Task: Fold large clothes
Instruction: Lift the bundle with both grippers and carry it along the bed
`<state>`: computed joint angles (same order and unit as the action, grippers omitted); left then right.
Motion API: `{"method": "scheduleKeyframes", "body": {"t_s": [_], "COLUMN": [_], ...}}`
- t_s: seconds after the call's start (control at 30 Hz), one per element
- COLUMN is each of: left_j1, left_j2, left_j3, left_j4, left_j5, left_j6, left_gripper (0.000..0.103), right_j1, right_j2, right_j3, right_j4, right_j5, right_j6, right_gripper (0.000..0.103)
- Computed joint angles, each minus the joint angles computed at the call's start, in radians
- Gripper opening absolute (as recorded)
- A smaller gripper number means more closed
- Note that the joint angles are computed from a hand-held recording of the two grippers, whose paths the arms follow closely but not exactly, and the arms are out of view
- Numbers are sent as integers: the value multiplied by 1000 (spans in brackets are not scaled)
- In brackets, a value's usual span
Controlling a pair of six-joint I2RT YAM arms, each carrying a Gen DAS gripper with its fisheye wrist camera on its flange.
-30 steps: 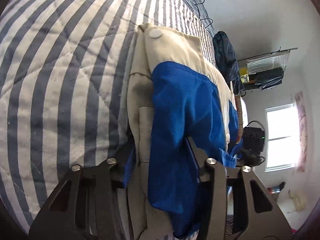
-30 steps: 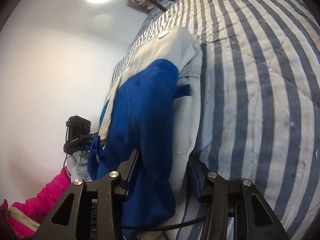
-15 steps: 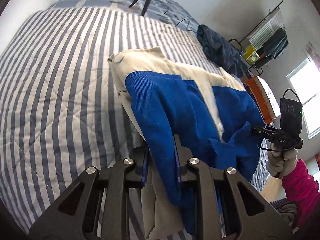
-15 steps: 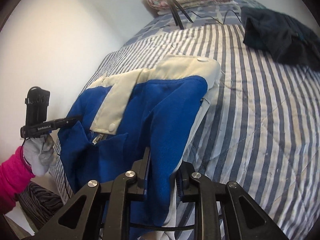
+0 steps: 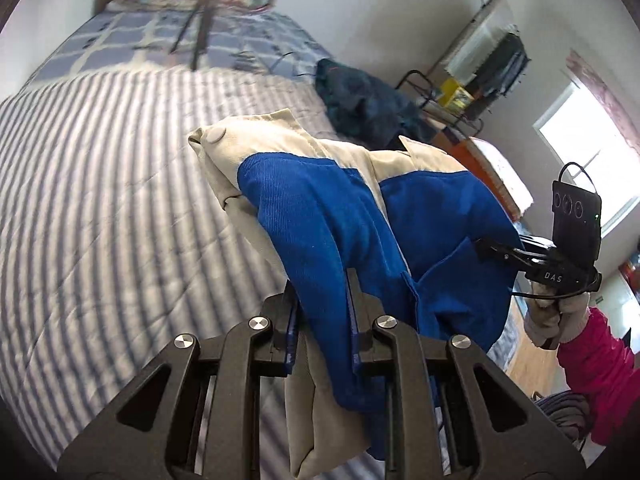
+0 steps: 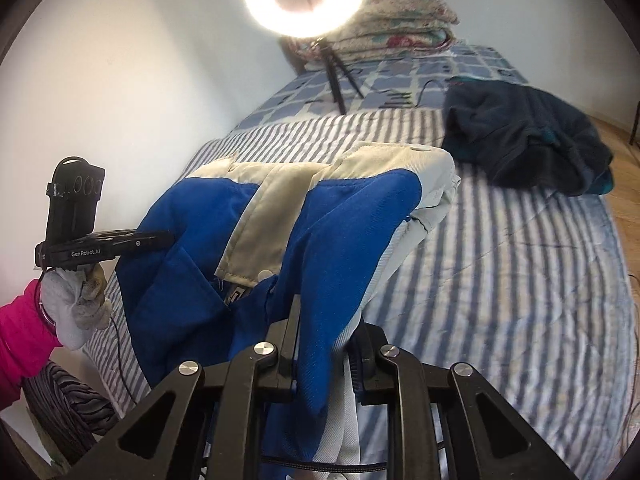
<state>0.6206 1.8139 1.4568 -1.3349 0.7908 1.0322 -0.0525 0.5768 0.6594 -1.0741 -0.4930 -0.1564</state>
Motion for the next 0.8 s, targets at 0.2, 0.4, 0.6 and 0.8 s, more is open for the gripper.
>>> {"method": "scheduleKeyframes", "body": {"t_s": [0.2,0.4,0.6,0.8], "left_j1": [-177,-368,-541,-657], "left_j2": [-41,6,177,405], "left_j3": [15,101,341,684], "left_j4": [108,268,400,444], "left_j5": [53,71,68,34], "left_j6": [-175,-400,-621,-800], "left_gripper": [17,17,17,17], "right_j1": [-420,-591,-603,-571], "right_j2": [157,366,573,813], "right_j3": [141,262,403,617], "right_j4": [-123,-54,117,240], "right_j5": [-161,-209,-184,-130], "right_j6": [-385,-521,-466,-402], "right_gripper": [17,17,17,17]}}
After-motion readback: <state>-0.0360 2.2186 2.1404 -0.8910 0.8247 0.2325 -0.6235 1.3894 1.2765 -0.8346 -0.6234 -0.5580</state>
